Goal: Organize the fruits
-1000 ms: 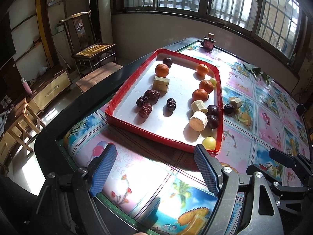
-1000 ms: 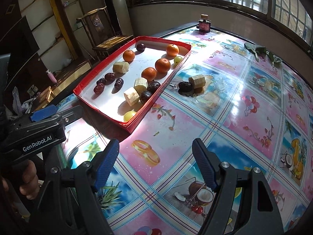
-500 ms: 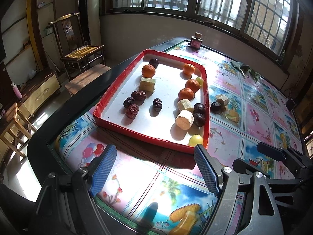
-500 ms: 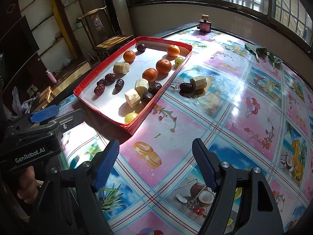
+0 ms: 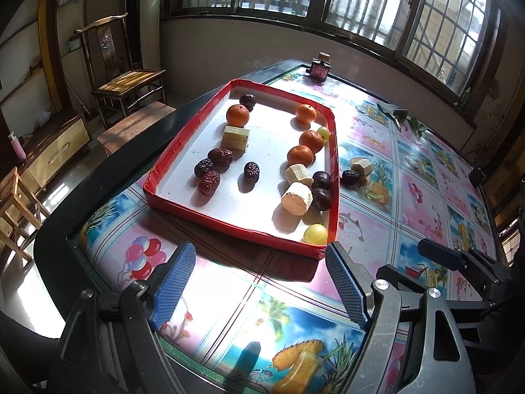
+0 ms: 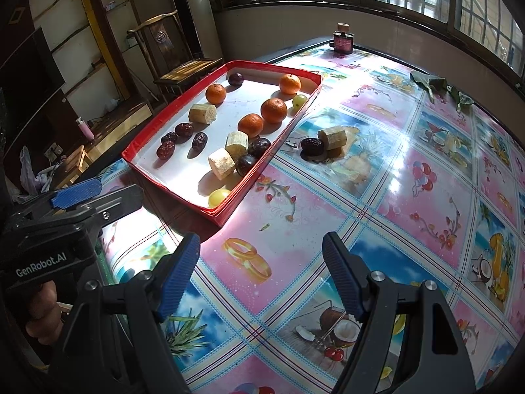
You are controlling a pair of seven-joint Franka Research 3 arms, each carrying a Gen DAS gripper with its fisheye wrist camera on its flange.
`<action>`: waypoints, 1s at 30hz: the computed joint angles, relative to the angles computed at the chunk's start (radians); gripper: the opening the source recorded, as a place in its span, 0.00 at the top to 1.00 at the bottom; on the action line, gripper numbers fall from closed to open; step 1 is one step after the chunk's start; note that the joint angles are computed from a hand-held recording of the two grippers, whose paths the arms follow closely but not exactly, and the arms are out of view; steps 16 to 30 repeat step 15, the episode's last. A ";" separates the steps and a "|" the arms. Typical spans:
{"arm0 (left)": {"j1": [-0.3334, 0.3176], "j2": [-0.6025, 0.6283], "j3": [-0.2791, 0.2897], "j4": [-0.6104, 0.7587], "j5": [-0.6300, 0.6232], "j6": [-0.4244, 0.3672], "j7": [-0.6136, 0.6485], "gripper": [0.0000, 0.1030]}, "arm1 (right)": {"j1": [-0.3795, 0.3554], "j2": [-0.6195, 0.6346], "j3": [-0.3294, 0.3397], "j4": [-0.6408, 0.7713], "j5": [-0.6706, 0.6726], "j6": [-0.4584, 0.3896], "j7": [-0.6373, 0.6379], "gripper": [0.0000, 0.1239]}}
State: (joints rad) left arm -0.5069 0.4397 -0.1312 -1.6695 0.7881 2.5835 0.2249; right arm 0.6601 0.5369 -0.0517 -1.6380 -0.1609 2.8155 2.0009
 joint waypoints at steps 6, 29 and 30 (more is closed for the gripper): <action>0.000 0.009 -0.003 0.008 -0.017 0.008 0.024 0.21 | 0.002 0.001 -0.002 0.001 -0.002 -0.001 0.001 0.37; -0.017 0.013 0.008 0.022 0.021 0.004 0.020 0.20 | 0.004 0.005 -0.006 0.002 -0.002 -0.005 0.014 0.37; -0.017 0.013 0.008 0.022 0.021 0.004 0.020 0.20 | 0.004 0.005 -0.006 0.002 -0.002 -0.005 0.014 0.37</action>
